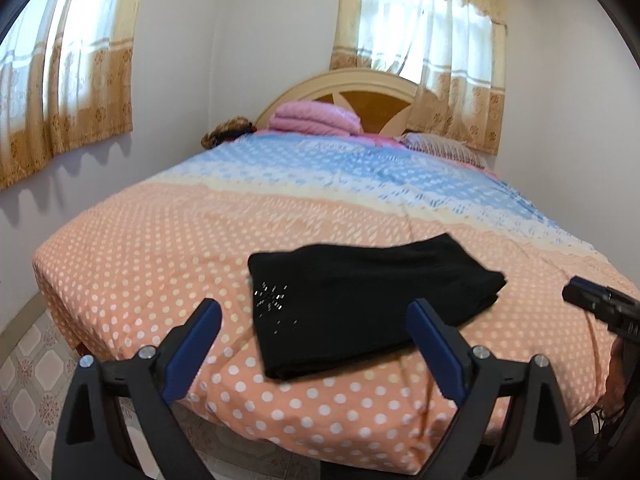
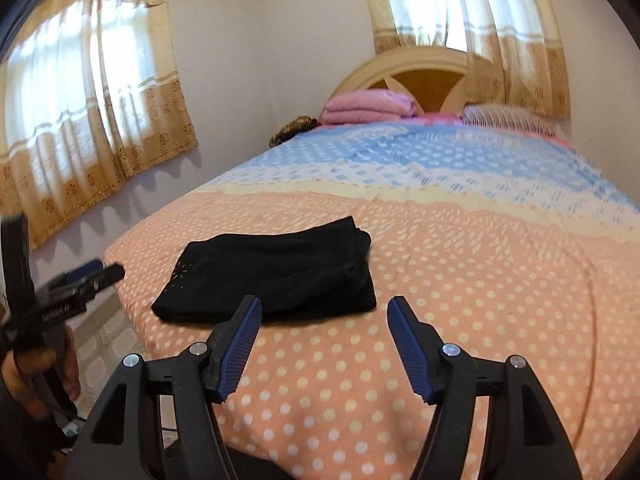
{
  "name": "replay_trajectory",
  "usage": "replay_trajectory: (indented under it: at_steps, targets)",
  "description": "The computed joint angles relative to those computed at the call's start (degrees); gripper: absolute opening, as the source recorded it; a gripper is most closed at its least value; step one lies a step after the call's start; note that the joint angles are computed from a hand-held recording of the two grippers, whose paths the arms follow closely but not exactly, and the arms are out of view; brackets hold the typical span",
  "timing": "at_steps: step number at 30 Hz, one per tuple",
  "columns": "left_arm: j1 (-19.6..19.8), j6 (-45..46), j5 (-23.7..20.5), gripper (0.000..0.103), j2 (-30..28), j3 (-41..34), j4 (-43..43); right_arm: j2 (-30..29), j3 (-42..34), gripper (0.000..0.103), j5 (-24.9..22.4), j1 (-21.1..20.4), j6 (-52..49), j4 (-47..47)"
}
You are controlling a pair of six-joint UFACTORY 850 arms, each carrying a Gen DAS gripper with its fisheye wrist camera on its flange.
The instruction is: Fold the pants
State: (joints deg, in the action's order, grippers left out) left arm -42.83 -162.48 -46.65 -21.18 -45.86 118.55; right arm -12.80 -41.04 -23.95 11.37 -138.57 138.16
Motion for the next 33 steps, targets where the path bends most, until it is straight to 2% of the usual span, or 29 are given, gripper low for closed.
replay_trajectory:
  at_steps: [7,16,33]
  targets:
    - [-2.14,2.53,-2.08,0.100,0.22,-0.63,-1.74,5.29,4.69,0.069,-1.00,0.35,-7.32,6.17]
    - [-3.42,4.37,-2.48,0.100,-0.31,-1.33,-3.32,8.81,7.87,0.069,-2.83,-0.69,-7.70,6.13]
    - [-4.00,3.94,-2.82,0.100,-0.48,-1.61,-4.00,9.25,8.86,0.070,-3.15,0.26,-8.52,6.91]
